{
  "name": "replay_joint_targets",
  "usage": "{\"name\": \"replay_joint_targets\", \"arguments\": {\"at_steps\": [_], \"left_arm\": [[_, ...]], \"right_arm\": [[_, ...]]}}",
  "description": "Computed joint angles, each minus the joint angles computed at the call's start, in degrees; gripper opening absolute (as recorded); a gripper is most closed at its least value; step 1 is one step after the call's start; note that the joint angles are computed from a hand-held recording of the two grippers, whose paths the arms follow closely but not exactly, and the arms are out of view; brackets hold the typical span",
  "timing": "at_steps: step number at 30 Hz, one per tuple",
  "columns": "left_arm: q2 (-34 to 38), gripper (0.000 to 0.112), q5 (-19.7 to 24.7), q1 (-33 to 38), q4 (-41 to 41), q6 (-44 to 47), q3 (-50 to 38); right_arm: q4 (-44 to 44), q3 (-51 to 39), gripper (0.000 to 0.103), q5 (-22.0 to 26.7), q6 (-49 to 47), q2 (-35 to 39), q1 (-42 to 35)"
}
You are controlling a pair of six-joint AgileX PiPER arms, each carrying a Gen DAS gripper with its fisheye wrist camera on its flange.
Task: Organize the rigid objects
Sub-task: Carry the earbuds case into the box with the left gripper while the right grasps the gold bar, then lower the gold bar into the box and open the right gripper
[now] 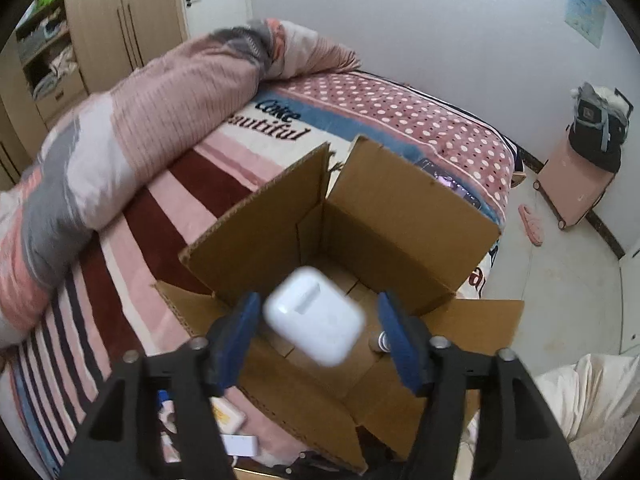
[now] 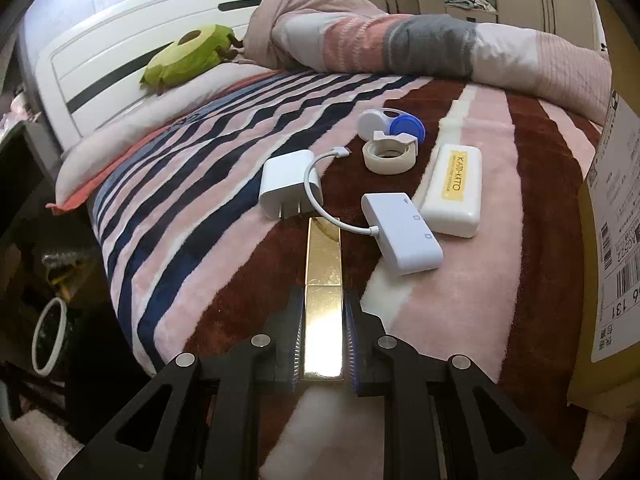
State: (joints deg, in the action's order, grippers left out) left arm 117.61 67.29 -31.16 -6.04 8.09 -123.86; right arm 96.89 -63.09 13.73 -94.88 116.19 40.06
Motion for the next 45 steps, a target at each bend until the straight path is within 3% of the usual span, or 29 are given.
{"name": "replay_joint_targets", "arguments": {"at_steps": [1, 2, 7, 13, 19, 22, 25, 29, 34, 38, 41, 45], "left_arm": [[-1.3, 0.083, -1.7, 0.2, 0.5, -0.3, 2.1], [-2.8, 0.087, -3.7, 0.0, 0.8, -0.5, 4.7], [-14.3, 0.089, -12.7, 2.2, 0.4, -0.9, 20.0], [-33.3, 0.094, -24.1, 12.2, 3.8, -3.5, 45.0], [-43.9, 0.094, -28.3, 27.7, -7.9, 8.6, 61.8], [-46.4, 0.094, -29.9, 31.2, -12.1, 13.2, 66.8], [-46.8, 0.094, -31.8, 32.7, -16.0, 17.1, 70.0], [-44.6, 0.094, -36.0, 31.9, -17.5, 18.5, 72.8], [-39.4, 0.094, -40.6, 31.2, -20.4, 20.7, 75.2], [-34.5, 0.094, -46.3, 29.4, -17.0, 17.7, 77.1], [-30.3, 0.093, -49.5, 28.8, -20.5, 21.2, 78.4], [-25.4, 0.074, -51.7, 28.5, -26.8, 27.6, 78.4]], "right_arm": [[-0.7, -0.1, 0.014, 0.9, 0.8, 0.2, -0.5], [-0.7, -0.1, 0.014, 1.2, 0.8, 0.2, -0.7], [-2.8, -0.5, 0.014, 1.1, 2.9, 0.2, -0.7], [-14.3, -1.0, 0.014, 3.0, 12.9, -3.2, 0.0], [-31.2, -3.2, 0.014, 7.8, 29.9, -11.1, -0.6], [-40.8, -4.4, 0.013, 8.6, 39.2, -16.6, -1.7], [-50.8, -5.6, 0.013, 9.4, 50.4, -22.1, -4.8], [-73.0, -6.3, 0.014, 9.6, 72.6, -28.6, -10.2], [-97.7, -10.0, 0.014, 16.3, 94.6, -27.5, -16.4], [-101.2, -9.8, 0.022, 16.2, 97.1, -25.4, -19.4], [-96.6, -8.6, 0.028, 14.9, 93.0, -25.2, -21.0], [-88.0, -6.6, 0.03, 12.6, 84.7, -26.0, -21.2]]}}
